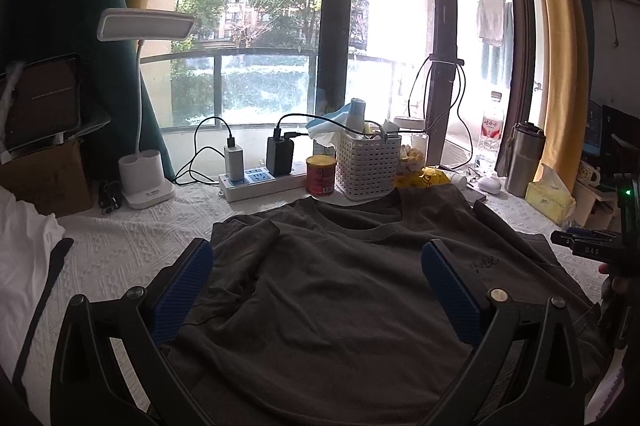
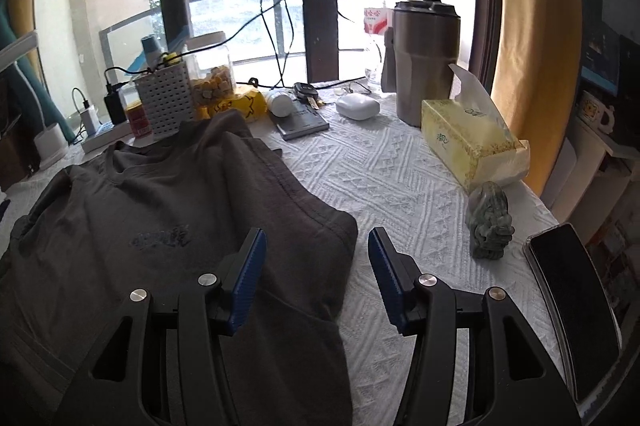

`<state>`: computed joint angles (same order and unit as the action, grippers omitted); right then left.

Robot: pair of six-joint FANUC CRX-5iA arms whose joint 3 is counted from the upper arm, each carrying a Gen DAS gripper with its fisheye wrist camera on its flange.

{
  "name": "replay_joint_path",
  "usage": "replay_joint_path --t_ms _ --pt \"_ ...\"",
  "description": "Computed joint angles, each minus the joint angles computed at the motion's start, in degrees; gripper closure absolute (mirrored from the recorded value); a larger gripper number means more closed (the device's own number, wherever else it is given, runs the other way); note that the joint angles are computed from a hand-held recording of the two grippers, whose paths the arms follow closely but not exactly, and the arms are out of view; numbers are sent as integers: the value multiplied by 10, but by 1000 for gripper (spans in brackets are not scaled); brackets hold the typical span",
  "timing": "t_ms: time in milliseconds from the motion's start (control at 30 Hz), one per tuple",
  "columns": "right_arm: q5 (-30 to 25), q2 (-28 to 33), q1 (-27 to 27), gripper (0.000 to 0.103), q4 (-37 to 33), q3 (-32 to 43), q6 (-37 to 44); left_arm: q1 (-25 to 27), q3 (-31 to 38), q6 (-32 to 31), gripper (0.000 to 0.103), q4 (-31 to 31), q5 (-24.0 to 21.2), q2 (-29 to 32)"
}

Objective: Fold small clothes
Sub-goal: 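Move the right gripper to the shirt's side edge and close on it, then fold the gripped side edge over toward the shirt's center with the right gripper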

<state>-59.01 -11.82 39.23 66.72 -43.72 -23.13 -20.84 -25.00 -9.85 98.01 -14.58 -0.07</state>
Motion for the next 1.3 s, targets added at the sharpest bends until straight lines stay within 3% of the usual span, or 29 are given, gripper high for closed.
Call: replay_joint_path --t_ms 200,400,433,500,600,767,1033,1300 --pt "81 -1 -61 47 -61 16 49 0 24 22 1 -34 2 24" --pt "128 9 -86 47 -117 32 86 9 37 60 1 -78 -10 38" --pt "136 9 -88 50 -116 32 88 13 38 70 1 -90 -15 39" --pt "147 12 -92 71 -120 35 100 17 39 83 1 -103 -21 40" --pt "167 11 -96 86 -123 35 118 20 38 84 1 -100 -25 39" --pt "183 -2 -91 92 -59 21 102 21 30 67 1 -76 -28 32" --pt "195 -7 -64 92 54 15 99 26 13 47 1 -52 -42 14" --pt "245 17 -44 92 42 16 132 33 -10 42 1 -50 -43 -10"
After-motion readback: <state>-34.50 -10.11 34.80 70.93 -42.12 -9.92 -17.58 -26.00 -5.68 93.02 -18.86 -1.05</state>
